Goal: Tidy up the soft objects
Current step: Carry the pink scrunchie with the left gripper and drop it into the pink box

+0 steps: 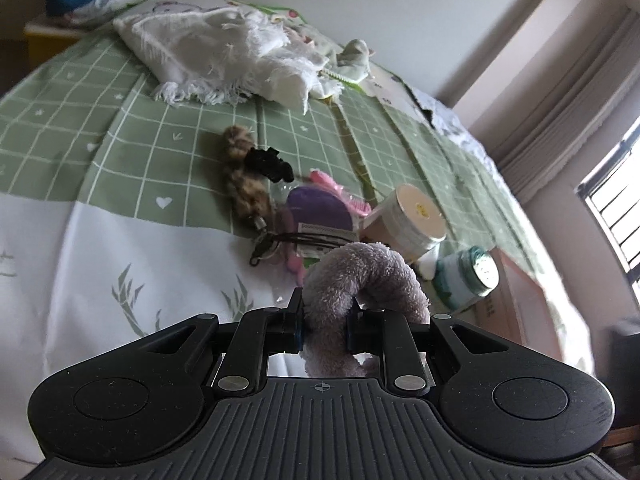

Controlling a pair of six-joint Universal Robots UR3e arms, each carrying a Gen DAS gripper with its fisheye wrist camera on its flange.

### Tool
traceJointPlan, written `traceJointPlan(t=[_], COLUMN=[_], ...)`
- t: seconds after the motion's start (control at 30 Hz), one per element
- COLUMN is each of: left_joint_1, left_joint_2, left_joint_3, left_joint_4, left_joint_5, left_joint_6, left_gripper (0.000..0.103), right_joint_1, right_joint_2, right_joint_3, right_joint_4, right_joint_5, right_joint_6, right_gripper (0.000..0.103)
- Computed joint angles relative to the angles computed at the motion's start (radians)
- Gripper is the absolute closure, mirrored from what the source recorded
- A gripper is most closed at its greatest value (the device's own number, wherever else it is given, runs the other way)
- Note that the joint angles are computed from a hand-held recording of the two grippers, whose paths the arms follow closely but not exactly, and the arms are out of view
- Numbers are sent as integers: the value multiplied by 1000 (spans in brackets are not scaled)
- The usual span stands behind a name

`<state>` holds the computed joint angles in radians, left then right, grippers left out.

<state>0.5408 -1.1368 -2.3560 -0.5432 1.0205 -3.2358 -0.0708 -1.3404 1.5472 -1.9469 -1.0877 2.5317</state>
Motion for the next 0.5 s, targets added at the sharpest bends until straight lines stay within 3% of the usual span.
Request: traceJointPlan(t=[0.1, 0.2, 0.3, 0.37, 0.5], left_joint_1=[-95, -158, -376, -520, -737], left_joint_2=[-40, -81, -248, -374, -647], left_joint_3=[52, 76, 216, 364, 778], left_joint_4=[1, -21, 11, 15, -65], left_joint_5=[81, 0, 15, 39, 103], left_joint_6=[4, -63, -108, -126, -146], left_gripper=[82, 83, 82, 82, 82], right_joint_1=[-120, -276, -446, -545, -732], right_joint_2=[-116, -190, -231, -229, -239], right_joint_3=[-52, -193, -317, -374, -329], right_joint_4=[182, 430, 589, 631, 562], right_joint_5=[30, 39, 38, 46, 116], right_joint_6=[-134, -281, -436, -490, -507], right_gripper=[93, 93, 93, 93, 93])
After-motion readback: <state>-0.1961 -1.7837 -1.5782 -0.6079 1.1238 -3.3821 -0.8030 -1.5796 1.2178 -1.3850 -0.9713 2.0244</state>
